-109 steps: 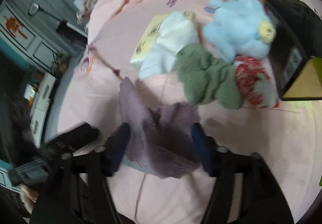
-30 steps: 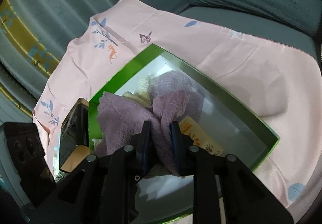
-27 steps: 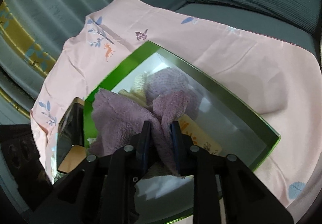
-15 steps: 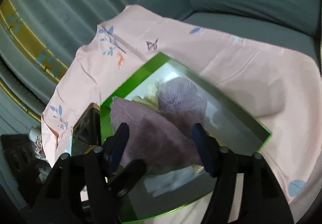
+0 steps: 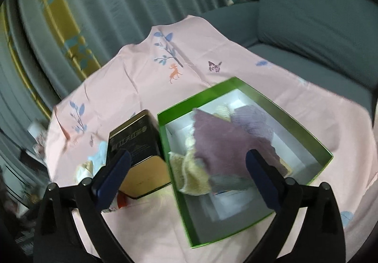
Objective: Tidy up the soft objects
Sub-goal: 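Move the empty right gripper back to the green knit cloth, then grasp the green knit cloth with the right gripper and lift it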
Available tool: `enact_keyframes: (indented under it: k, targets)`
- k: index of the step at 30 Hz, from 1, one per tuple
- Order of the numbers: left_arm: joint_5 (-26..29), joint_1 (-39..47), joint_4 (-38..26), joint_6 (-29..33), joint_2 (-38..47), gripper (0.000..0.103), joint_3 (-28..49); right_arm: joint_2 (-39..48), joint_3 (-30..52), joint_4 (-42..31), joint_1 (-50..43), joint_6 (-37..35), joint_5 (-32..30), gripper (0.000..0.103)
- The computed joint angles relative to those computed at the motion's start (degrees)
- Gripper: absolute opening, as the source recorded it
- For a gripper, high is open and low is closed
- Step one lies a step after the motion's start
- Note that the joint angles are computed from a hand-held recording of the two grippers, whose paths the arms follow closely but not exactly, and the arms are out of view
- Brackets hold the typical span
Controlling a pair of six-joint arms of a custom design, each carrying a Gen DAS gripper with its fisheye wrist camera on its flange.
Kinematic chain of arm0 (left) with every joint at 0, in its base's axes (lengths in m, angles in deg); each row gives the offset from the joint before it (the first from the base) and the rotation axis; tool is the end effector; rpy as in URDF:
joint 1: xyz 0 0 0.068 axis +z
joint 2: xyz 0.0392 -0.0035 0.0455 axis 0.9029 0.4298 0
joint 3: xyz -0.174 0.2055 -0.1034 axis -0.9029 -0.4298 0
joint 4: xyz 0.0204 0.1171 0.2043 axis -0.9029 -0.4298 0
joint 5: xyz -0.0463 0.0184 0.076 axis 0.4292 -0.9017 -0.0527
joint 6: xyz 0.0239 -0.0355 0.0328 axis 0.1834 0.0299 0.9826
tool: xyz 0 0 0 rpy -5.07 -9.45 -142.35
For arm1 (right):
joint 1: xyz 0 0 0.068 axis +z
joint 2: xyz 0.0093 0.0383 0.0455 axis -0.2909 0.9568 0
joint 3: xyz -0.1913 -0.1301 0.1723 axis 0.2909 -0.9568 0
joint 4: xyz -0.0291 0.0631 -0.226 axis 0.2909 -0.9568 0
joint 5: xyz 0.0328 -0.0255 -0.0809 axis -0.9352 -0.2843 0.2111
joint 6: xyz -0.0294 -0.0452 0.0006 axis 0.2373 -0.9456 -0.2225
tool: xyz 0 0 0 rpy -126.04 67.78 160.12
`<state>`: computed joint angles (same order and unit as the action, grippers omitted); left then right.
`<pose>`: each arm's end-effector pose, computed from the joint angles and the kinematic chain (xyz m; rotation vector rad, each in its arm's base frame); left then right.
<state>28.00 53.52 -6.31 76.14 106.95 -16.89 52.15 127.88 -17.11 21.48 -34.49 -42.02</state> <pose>0.2917 -0.0679 0.2856 0.3318 2.3038 -0.4767 0.2572 0.1779 0.2576 0.5020 2.1178 0.1574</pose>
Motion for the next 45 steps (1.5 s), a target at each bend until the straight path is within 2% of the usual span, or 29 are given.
enact_keyframes:
  k: [4,8,13,16,19,23,25,27,29,31,34,35,37,38,39,41,45]
  targets:
    - [2.6,11.5,-0.5,1.3,-2.3,0.089,-2.5,2.7,2.8,0.3,2.8,-1.9,1.6,0.099]
    - [5.9,21.4,-1.1,5.0,-2.1,0.089,-4.4,7.5,8.1,-2.5,5.0,-3.6,2.2,0.099]
    - [6.5,27.9,4.7,6.5,1.9,0.089,-8.2,12.4,13.8,-5.5,7.2,-4.1,2.7,0.099]
    - [3.5,29.4,7.3,6.2,5.6,0.089,-8.6,15.7,17.5,-7.7,8.3,-4.3,3.4,0.099]
    - [4.6,31.2,6.8,6.6,7.8,0.089,-7.3,17.5,19.2,-6.8,8.7,-5.1,0.7,0.099]
    - [7.8,33.2,5.0,6.5,9.8,0.089,-5.5,19.2,19.6,-1.5,8.4,-7.0,-7.0,0.097]
    - [7.4,33.4,4.6,6.6,9.9,0.089,-5.3,21.2,21.7,-1.0,8.7,-7.4,-9.5,0.091]
    - [7.0,33.7,4.4,6.2,10.2,0.089,-5.2,24.5,25.0,0.3,8.7,-9.0,-14.0,0.08]
    - [7.4,34.0,3.7,6.3,11.4,0.089,-4.1,28.2,28.7,1.0,8.8,-10.6,-16.9,0.077]
    - [7.8,34.5,3.1,6.5,11.9,0.089,-3.6,33.1,34.7,-1.2,8.9,-12.1,-18.9,0.073]
    - [7.5,34.8,3.1,6.8,11.6,0.089,-3.7,41.8,47.2,-8.8,9.0,-14.4,-20.5,0.072]
    - [7.5,34.9,3.2,6.9,11.6,0.089,-3.7,45.1,52.5,-12.5,9.2,-15.3,-20.2,0.068]
    - [7.4,35.2,3.1,7.0,11.5,0.089,-3.8,49.3,59.0,-17.2,9.3,-16.4,-19.4,0.05]
    - [7.3,35.3,2.9,7.1,11.6,0.089,-3.7,51.2,61.8,-19.1,9.4,-16.7,-19.0,0.029]
    - [7.2,35.5,2.6,7.3,11.7,0.089,-3.5,51.8,62.5,-19.7,9.2,-16.5,-19.1,0.013]
    - [7.3,36.0,2.3,7.7,11.9,0.089,-3.3,51.5,61.5,-19.4,9.2,-16.1,-20.0,0.012]
    - [7.2,36.9,2.0,8.4,11.8,0.089,-3.3,48.1,57.6,-17.4,11.0,-20.0,-23.1,0.011]
